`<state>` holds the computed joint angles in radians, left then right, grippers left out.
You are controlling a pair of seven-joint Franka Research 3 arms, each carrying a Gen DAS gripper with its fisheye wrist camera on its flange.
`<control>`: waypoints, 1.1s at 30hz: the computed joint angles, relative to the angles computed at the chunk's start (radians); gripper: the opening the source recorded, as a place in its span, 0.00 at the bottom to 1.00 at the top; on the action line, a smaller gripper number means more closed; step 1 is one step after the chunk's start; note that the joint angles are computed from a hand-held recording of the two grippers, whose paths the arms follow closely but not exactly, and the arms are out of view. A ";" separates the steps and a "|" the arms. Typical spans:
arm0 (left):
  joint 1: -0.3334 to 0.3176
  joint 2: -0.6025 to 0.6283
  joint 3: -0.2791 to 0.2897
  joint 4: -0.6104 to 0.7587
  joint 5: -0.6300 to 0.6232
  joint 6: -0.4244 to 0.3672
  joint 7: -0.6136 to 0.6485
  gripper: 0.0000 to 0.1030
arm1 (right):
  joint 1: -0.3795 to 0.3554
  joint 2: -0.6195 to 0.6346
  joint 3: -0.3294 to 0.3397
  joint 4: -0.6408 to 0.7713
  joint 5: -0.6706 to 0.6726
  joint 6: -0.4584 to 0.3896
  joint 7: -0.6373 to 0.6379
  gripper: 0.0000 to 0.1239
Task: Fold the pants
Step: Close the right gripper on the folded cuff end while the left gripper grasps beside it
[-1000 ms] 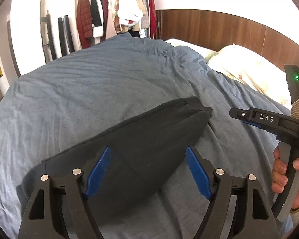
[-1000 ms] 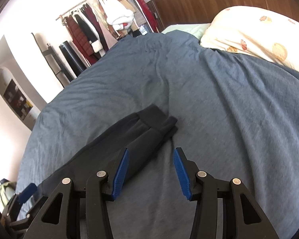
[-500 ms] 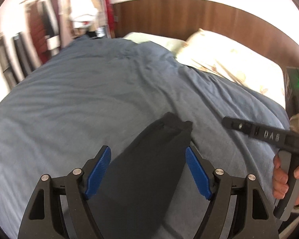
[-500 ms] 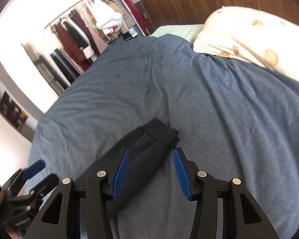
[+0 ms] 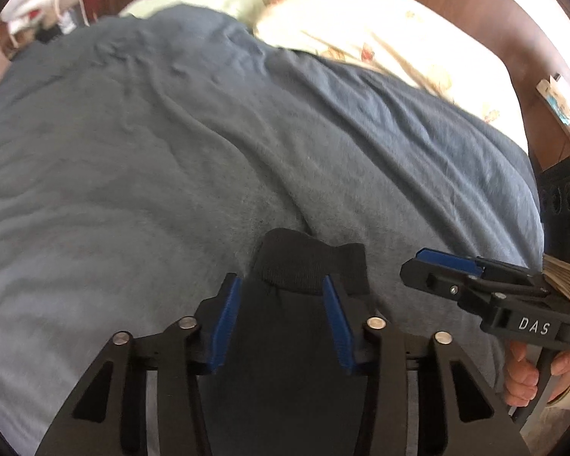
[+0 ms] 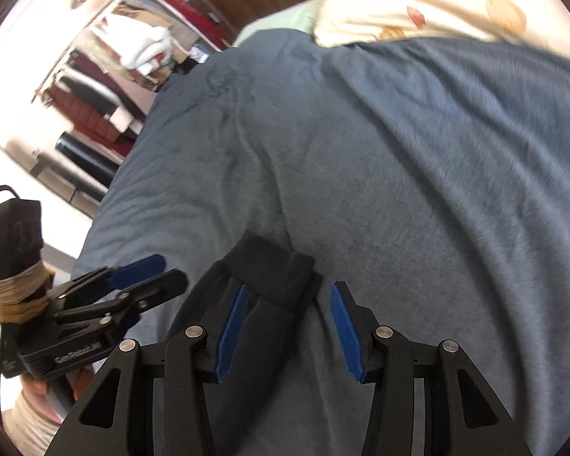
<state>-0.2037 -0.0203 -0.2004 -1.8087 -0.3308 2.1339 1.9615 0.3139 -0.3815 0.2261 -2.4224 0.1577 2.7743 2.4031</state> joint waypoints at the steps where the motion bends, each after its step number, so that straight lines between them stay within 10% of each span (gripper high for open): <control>1: 0.002 0.026 0.002 0.019 -0.008 -0.013 0.010 0.41 | 0.002 0.015 -0.003 0.001 0.008 0.010 0.002 0.37; 13: 0.082 0.248 -0.034 0.229 -0.123 -0.242 0.035 0.32 | 0.026 0.180 -0.020 0.050 0.044 0.115 0.056 0.33; 33: 0.099 0.348 -0.073 0.294 -0.123 -0.279 -0.015 0.36 | 0.137 0.233 -0.108 0.043 0.366 0.169 -0.194 0.27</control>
